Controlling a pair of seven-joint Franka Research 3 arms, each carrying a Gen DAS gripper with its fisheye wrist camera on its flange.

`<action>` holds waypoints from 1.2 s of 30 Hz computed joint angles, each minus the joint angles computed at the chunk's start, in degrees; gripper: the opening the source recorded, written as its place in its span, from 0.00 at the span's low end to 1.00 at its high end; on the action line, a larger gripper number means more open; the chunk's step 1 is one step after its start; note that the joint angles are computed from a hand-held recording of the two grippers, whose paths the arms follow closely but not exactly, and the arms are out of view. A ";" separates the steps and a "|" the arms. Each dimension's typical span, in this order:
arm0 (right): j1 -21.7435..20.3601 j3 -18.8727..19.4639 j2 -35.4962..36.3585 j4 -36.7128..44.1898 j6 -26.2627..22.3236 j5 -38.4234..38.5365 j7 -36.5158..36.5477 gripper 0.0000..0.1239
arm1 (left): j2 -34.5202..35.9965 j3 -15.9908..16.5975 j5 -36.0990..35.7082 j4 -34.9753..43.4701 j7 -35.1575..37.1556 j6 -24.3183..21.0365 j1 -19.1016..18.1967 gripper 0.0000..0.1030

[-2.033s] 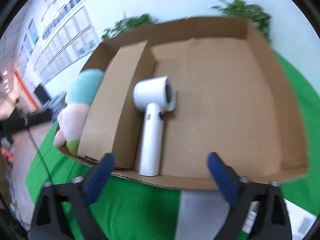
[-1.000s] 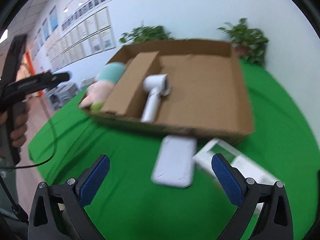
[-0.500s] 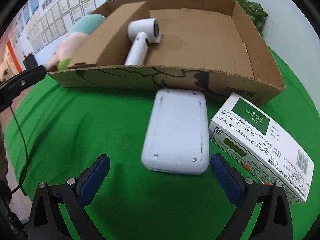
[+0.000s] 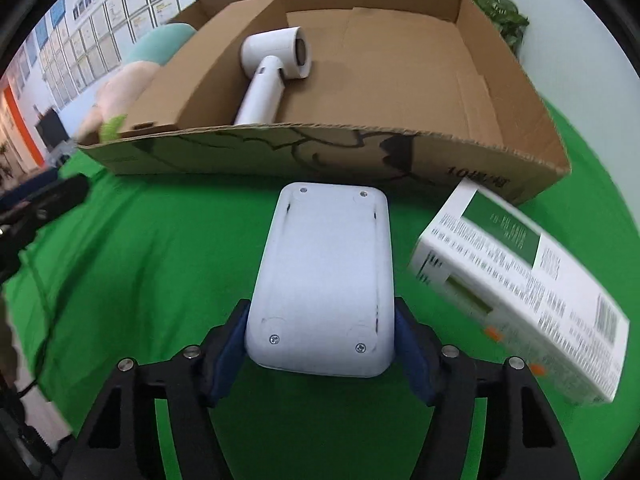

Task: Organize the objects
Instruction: 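Close the right gripper on the white rectangular device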

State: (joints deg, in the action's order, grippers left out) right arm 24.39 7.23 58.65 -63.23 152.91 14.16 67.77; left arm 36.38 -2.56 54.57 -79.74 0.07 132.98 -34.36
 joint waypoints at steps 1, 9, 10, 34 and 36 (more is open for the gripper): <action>-0.53 0.96 -2.91 -4.80 1.70 2.03 -2.70 0.53 | -0.47 -0.46 -0.23 -1.16 -0.01 2.56 0.75 0.77; -4.61 6.84 -10.05 -18.07 9.68 5.28 -11.57 0.83 | 4.11 -4.20 -10.62 1.03 8.02 16.94 5.27 0.77; -4.78 6.95 -10.14 -18.20 9.66 5.59 -12.42 0.83 | 4.93 -4.64 -12.45 1.62 9.56 18.30 5.74 0.77; -3.92 5.63 -4.80 -8.80 0.75 8.67 -16.58 0.62 | 18.66 -4.44 -35.34 18.05 23.77 24.58 4.11 0.61; -3.74 5.27 -4.43 -7.90 0.19 8.72 -16.04 0.61 | 19.04 -4.41 -35.73 18.77 24.36 24.04 3.96 0.58</action>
